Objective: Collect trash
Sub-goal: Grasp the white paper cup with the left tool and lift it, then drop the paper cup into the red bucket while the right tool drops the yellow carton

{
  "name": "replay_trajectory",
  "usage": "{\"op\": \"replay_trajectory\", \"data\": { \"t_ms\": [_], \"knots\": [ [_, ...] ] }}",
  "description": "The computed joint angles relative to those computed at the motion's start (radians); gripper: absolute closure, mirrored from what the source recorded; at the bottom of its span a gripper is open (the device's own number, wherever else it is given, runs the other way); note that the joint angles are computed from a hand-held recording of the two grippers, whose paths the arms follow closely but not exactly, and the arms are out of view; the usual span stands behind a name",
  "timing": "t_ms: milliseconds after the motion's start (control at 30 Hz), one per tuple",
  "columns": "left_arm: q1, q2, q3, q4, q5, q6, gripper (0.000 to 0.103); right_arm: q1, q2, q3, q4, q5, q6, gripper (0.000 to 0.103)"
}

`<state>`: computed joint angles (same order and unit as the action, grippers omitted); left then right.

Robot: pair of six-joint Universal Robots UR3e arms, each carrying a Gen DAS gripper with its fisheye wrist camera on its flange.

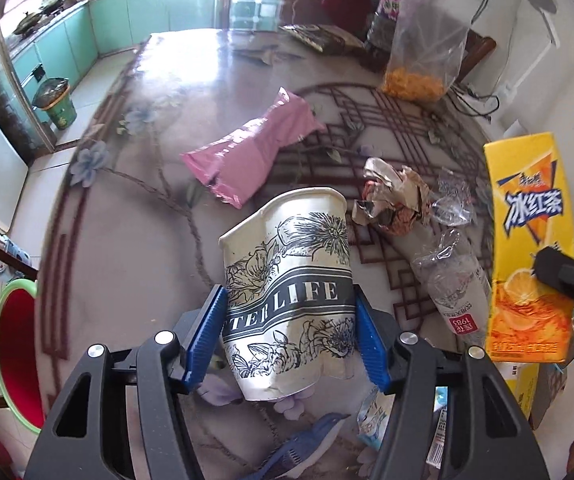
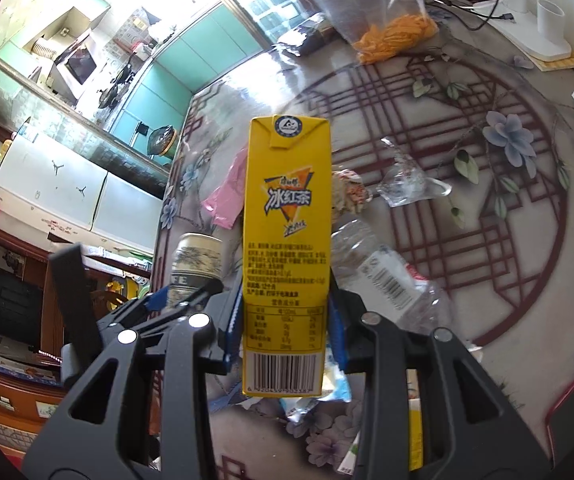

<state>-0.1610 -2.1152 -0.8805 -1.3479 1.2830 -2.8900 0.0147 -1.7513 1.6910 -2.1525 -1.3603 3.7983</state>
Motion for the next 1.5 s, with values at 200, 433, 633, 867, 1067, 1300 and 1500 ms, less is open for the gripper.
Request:
{"op": "replay_trajectory", "data": {
  "t_ms": [200, 433, 633, 867, 1067, 1300, 1500],
  "knots": [
    [0.089, 0.105, -0.112, 0.029, -0.034, 0.022, 0.045, 0.098, 0.087, -0.086, -0.010, -0.052, 0.044, 0.068],
    [0.208, 0.210, -0.227, 0.053, -0.069, 0.108, 0.045, 0.230, 0.214, -0.233, 0.007, -0.131, 0.104, 0.068],
    [0.315, 0.267, -0.285, 0.033, -0.108, 0.186, 0.045, 0.346, 0.348, -0.412, 0.058, -0.198, 0.153, 0.068],
    [0.424, 0.298, -0.316, -0.007, -0.144, 0.278, 0.045, 0.442, 0.491, -0.610, 0.123, -0.254, 0.206, 0.068],
    [0.491, 0.297, -0.308, -0.040, -0.164, 0.339, 0.045, 0.497, 0.597, -0.767, 0.180, -0.290, 0.241, 0.068],
    [0.547, 0.268, -0.277, -0.071, -0.173, 0.387, 0.045, 0.542, 0.705, -0.931, 0.239, -0.320, 0.277, 0.068],
    [0.579, 0.246, -0.252, -0.089, -0.182, 0.425, 0.045, 0.570, 0.795, -1.079, 0.302, -0.342, 0.301, 0.068]
  ]
}}
